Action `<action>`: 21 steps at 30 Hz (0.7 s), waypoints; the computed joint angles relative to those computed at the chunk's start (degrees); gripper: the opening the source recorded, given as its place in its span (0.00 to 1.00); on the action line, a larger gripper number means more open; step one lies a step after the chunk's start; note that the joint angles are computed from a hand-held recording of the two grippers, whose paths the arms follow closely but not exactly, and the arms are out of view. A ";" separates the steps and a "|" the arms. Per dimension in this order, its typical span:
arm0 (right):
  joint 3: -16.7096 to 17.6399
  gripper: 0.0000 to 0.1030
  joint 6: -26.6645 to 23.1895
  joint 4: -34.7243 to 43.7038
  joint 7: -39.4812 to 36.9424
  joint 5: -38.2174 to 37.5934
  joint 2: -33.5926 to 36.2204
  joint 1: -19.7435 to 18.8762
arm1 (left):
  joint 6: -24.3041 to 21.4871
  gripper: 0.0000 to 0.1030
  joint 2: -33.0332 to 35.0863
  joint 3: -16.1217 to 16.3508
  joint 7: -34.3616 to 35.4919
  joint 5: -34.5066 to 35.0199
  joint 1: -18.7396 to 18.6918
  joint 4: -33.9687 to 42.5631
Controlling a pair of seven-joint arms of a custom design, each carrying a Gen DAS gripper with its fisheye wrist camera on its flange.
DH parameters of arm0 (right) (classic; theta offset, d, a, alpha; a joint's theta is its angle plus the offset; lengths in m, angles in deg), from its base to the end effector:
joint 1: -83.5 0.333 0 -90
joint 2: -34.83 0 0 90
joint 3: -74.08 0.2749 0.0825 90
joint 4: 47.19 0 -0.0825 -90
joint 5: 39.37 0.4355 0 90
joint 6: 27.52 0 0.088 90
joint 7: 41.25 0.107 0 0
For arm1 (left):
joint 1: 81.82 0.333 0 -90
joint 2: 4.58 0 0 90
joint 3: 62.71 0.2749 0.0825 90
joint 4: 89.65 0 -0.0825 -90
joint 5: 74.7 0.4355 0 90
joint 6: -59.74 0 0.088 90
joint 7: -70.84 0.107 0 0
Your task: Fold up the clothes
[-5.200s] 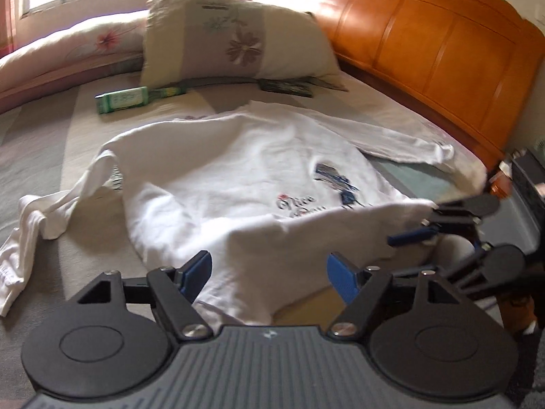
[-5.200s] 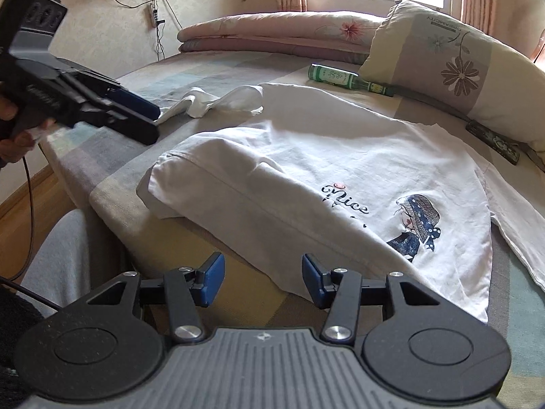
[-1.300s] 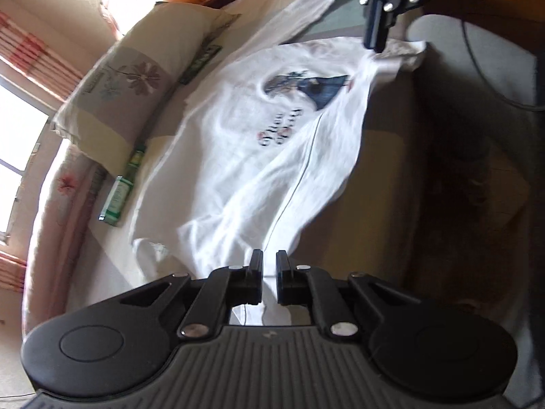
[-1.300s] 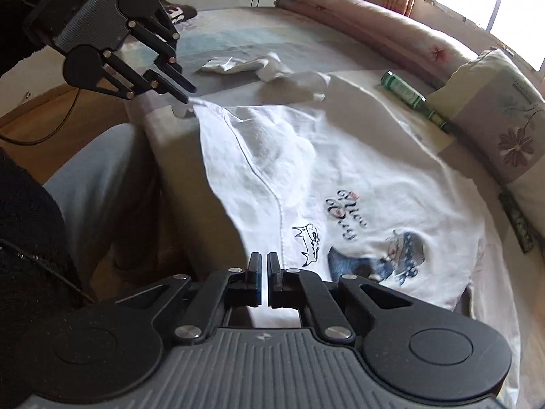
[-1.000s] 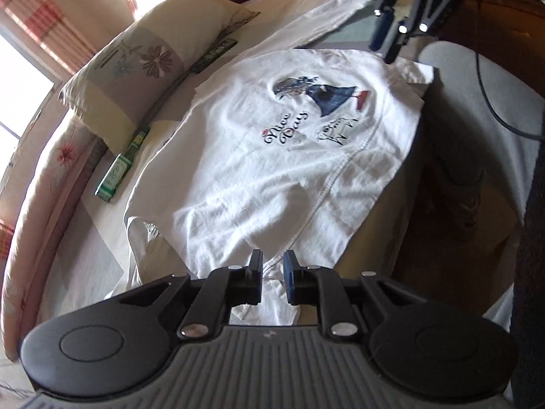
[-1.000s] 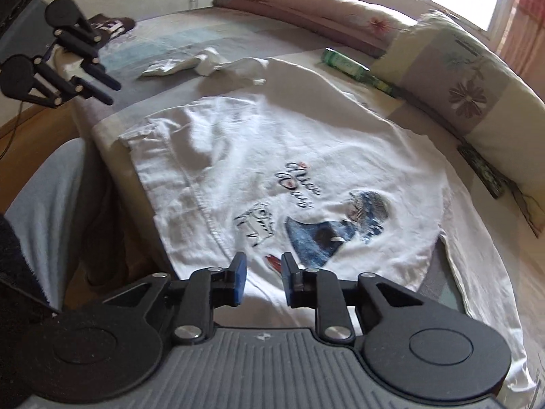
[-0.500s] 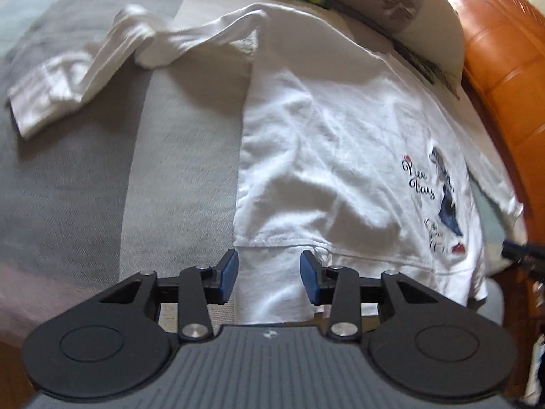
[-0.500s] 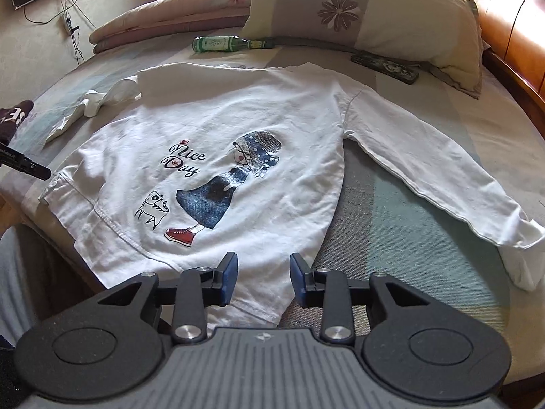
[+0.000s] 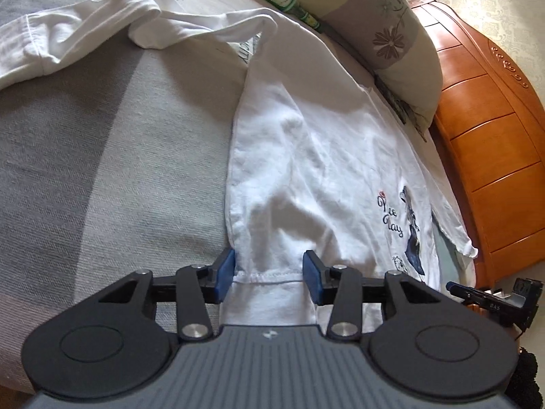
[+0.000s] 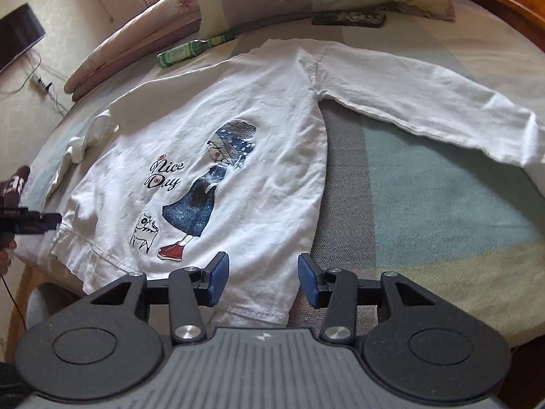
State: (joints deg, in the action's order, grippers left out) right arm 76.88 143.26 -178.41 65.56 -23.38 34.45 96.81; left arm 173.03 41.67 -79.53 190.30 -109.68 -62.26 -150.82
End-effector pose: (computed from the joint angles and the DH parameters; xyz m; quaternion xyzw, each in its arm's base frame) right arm 0.5803 0.1476 0.3585 -0.5678 0.7474 -0.1021 0.3295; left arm 0.7950 0.0744 0.3502 0.6033 -0.6987 0.3631 0.1263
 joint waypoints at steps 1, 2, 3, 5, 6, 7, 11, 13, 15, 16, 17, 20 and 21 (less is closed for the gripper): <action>0.03 0.51 -0.18 -0.43 -1.76 3.67 -0.32 0.16 | -0.87 0.41 -0.09 -0.44 0.27 -0.76 0.60 -0.41; 0.01 0.53 -0.44 -0.84 -3.47 7.22 -0.64 0.34 | -1.54 0.41 0.04 -0.68 1.04 -1.35 1.17 -0.60; -0.05 0.53 -0.75 -1.22 -5.11 10.68 -0.96 0.53 | -2.23 0.41 0.19 -0.87 1.79 -1.95 1.71 -0.73; -0.10 0.55 -0.58 -1.59 -6.27 14.44 -0.91 0.78 | -3.10 0.36 0.86 -0.97 2.52 -2.99 2.32 -0.34; -0.12 0.55 -0.54 -1.50 -7.34 16.84 -0.64 0.92 | -3.55 0.36 1.80 -1.07 2.69 -3.31 2.33 0.85; -0.10 0.56 -0.52 -1.39 -8.43 19.25 -0.37 1.02 | -4.01 0.36 2.77 -1.21 2.84 -3.59 2.35 2.07; 0.32 0.62 0.46 1.22 -13.53 29.14 1.95 0.99 | -4.70 0.36 5.46 -1.87 2.75 -4.40 2.39 5.36; 0.64 0.63 0.71 2.63 -13.77 30.95 3.23 0.60 | -4.07 0.36 5.37 -1.95 2.39 -4.53 2.39 5.09; 1.09 0.63 1.27 3.68 -13.81 33.27 4.25 0.11 | -3.40 0.36 4.68 -1.90 2.59 -4.38 2.36 4.16; 1.36 0.64 1.53 3.93 -13.84 34.32 4.46 -0.07 | -3.04 0.36 4.26 -1.81 2.55 -4.28 2.29 3.62; 1.46 0.65 1.88 3.87 -13.37 33.95 4.51 -0.07 | -2.63 0.36 3.87 -1.75 2.62 -4.21 2.23 3.09; 2.00 0.65 3.74 3.32 -13.39 33.28 4.54 0.09 | -1.44 0.36 2.89 -1.70 2.84 -4.42 2.24 1.56; 2.51 0.66 4.61 3.22 -15.01 35.04 4.59 -0.04 | -1.02 0.36 2.56 -1.69 2.90 -4.57 2.26 1.03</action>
State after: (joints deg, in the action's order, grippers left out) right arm 79.39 147.87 -175.19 50.55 11.66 39.03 96.77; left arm 172.01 44.23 -81.22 193.19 -114.25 -60.01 -149.79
